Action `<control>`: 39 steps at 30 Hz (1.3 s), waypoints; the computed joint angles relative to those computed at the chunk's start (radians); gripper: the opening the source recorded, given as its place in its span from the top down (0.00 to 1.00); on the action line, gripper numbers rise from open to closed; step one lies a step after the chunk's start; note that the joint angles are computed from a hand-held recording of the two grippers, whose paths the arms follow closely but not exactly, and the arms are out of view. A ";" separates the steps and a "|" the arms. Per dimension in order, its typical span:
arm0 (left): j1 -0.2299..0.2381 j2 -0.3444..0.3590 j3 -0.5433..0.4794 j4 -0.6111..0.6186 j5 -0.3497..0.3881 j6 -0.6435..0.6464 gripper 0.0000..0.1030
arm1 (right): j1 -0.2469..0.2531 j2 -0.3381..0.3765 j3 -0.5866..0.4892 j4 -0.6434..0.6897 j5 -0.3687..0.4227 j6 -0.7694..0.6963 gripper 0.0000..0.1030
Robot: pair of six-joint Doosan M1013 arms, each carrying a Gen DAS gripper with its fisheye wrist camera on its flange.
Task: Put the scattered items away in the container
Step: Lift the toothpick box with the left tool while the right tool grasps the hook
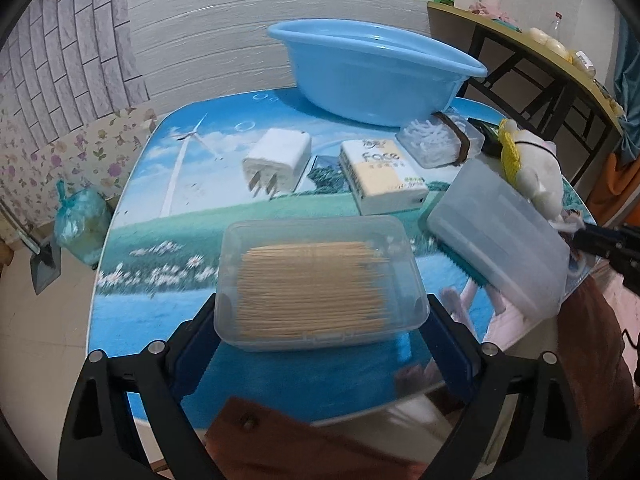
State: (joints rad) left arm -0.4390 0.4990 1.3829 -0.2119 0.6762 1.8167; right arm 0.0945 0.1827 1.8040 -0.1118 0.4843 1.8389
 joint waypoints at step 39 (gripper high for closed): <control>-0.012 -0.021 0.047 0.091 -0.050 -0.091 0.09 | 0.045 0.011 0.018 -0.205 0.007 0.058 0.55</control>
